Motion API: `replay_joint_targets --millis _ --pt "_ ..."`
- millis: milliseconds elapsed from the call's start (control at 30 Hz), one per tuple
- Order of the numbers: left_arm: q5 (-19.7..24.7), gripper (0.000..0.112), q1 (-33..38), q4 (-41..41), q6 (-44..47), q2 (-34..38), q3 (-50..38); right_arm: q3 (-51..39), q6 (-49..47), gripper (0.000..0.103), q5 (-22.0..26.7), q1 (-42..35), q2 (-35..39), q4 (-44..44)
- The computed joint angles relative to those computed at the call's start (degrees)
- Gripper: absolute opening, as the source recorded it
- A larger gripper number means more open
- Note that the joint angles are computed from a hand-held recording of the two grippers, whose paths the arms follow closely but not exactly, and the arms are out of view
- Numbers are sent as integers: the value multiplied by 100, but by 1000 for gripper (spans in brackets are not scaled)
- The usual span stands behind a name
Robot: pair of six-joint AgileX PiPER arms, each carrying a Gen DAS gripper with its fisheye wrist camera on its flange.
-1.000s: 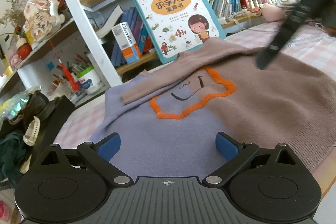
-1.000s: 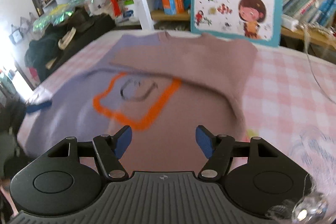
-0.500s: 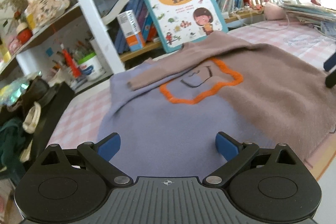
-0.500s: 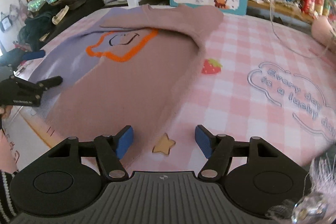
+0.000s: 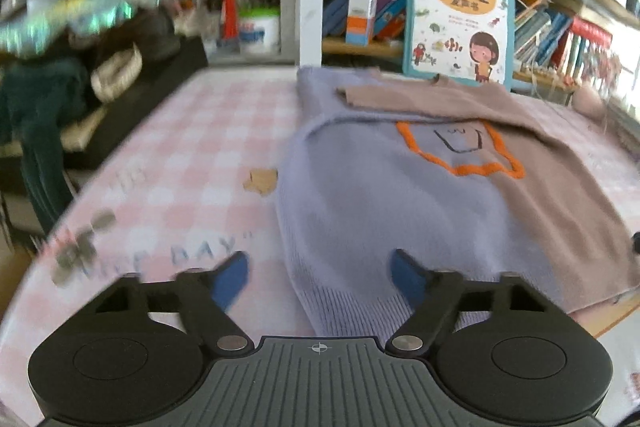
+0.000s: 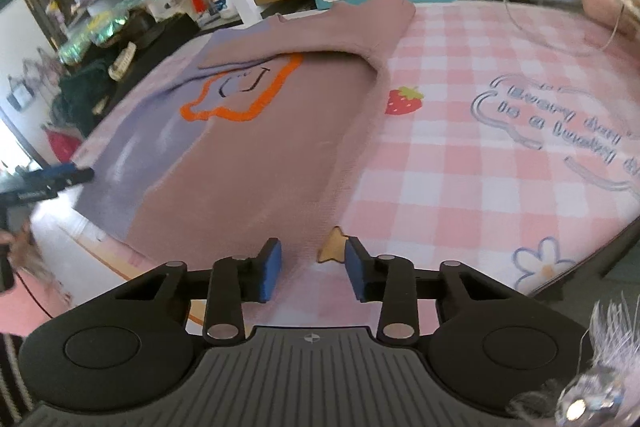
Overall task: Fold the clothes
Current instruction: 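Grasp the lavender side edge with the left gripper while the right gripper grasps the pink side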
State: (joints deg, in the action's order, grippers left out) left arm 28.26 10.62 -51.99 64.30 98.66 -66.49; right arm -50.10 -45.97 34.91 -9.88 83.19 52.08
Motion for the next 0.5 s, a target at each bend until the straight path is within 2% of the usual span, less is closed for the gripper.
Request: replay_joint_targets --millis 33,167,233,300,400,500 --pt "95 47 35 117 -225 73 -73 -11 -22 23 58 -24 23 67" --pt "329 34 153 -166 -142 198 -105 -54 -26 10 152 -7 91 134" --pt "668 16 240 -326 -95 285 -238 -47 -73 6 111 10 91 217" --pt "837 8 319 -726 196 259 -227 13 -313 5 84 -22 31 533" --pt "1134 8 420 -1232 586 163 -212 146 -993 5 280 -234 -86 1418" --pt "1243 9 417 -1102 445 183 -332 61 -969 5 437 -306 -51 1435"
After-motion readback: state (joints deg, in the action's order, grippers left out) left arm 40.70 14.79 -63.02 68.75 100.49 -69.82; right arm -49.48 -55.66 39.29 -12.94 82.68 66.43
